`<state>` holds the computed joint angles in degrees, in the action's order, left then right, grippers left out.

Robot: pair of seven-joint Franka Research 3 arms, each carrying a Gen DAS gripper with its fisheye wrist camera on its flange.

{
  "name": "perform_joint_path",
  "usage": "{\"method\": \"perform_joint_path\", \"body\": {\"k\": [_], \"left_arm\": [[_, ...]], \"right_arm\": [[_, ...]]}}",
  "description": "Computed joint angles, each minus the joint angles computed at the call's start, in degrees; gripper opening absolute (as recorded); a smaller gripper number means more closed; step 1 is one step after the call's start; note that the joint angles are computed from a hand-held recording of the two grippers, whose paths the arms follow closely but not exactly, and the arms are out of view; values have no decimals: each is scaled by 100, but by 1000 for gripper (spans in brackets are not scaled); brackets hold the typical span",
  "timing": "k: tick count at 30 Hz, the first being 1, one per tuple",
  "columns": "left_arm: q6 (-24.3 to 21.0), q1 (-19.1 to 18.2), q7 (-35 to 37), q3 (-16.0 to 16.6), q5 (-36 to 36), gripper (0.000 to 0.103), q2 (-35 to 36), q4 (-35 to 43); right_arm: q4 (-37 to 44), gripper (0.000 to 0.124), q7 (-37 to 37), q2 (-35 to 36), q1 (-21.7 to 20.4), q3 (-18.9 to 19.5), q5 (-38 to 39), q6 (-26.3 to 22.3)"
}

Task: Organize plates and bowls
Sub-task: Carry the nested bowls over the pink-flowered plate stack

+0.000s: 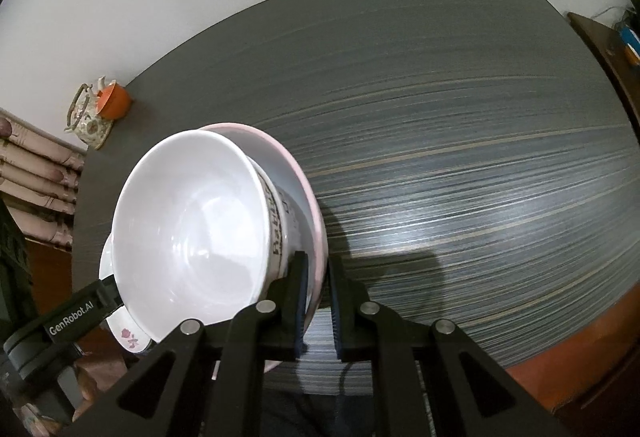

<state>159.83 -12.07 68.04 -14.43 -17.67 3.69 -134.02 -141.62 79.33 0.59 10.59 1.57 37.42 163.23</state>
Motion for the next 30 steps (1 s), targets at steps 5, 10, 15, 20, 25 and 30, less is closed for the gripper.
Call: {"method": "perform_joint_path", "body": {"k": [5,10,15,20,25,30], "left_arm": [[-25,18,-38,72,44,6,-222,-113],[-67,-3,-220,183,226,6,-455,-216],[-84,15,-314,317,363,6,-665,-333],[-95,52,-362,456,416,6,-903,-517],[-91,110,-526,570,569,6,-1164,-727],[-99,161,-566,732,644,6,-1409,-942]], "right_arm": [[-16,11,-23,-139,33,5,-62,-59],[45,11,-83,-216,96,14,-47,-161],[71,11,-149,-297,172,36,-54,-225],[163,11,-144,-318,283,90,-98,-308],[224,11,-95,-337,412,159,-157,-368],[258,11,-55,-373,521,209,-235,-447]]}}
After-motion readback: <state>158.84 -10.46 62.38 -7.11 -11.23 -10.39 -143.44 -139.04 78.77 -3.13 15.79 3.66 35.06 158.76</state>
